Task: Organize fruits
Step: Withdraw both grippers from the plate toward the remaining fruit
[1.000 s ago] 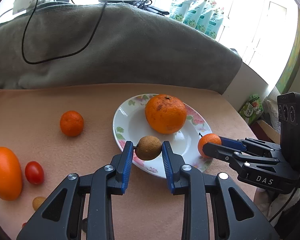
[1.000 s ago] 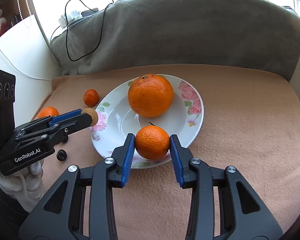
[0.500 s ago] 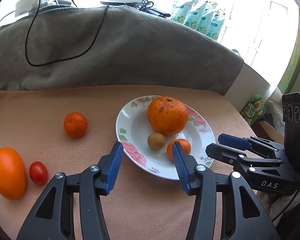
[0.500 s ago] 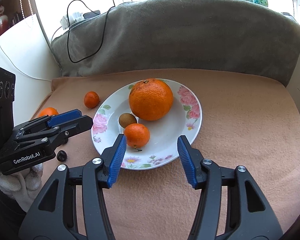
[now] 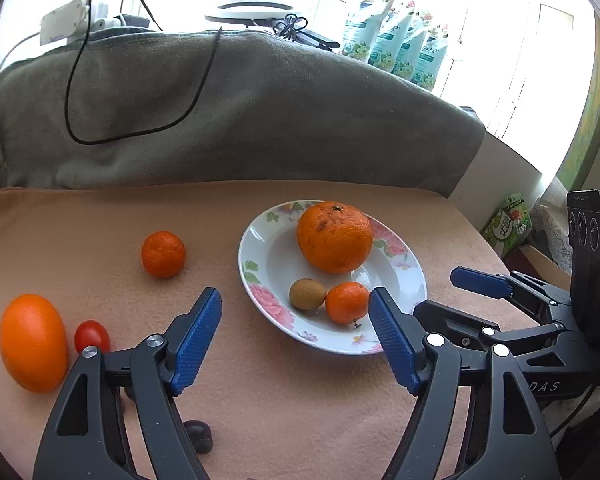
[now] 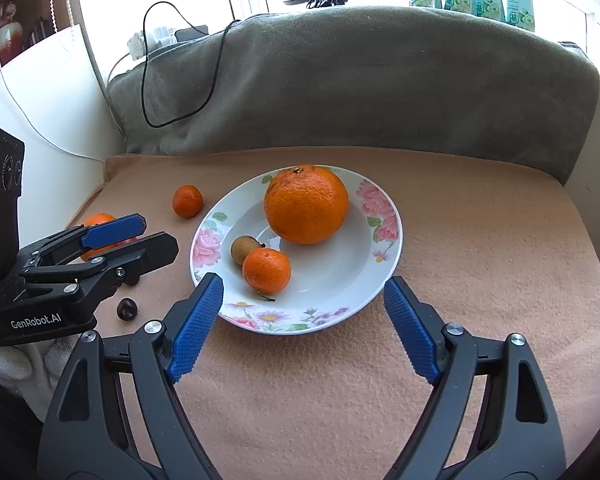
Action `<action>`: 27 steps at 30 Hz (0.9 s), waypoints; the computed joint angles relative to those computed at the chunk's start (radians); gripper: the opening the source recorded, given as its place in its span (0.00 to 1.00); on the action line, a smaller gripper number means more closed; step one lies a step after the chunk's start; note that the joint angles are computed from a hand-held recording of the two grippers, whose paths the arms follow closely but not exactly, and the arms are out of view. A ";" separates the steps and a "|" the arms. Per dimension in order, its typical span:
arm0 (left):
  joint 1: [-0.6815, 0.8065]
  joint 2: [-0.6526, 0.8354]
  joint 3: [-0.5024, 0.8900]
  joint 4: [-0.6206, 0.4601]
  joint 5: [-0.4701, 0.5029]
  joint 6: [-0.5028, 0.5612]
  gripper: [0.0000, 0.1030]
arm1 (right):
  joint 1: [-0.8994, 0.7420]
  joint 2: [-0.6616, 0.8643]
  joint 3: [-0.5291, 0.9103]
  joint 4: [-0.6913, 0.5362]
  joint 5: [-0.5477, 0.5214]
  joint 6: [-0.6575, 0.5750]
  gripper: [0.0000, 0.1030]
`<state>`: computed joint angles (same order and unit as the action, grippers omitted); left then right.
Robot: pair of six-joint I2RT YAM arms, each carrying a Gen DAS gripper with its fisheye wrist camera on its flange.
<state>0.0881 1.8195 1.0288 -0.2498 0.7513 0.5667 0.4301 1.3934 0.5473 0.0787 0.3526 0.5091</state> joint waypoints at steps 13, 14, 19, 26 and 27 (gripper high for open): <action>0.054 -0.021 0.010 -0.050 0.035 0.033 0.77 | 0.011 0.004 0.015 -0.008 -0.039 0.041 0.87; 0.059 -0.022 0.011 -0.051 0.037 0.033 0.77 | 0.013 0.004 0.017 -0.010 -0.039 0.044 0.87; 0.098 -0.016 0.031 -0.074 0.061 0.041 0.77 | 0.036 0.013 0.040 -0.028 -0.020 0.046 0.87; 0.184 0.021 0.083 -0.111 0.090 0.060 0.77 | 0.056 0.030 0.063 -0.029 -0.022 0.057 0.87; 0.197 0.029 0.092 -0.115 0.092 0.062 0.77 | 0.059 0.035 0.067 -0.029 -0.023 0.057 0.87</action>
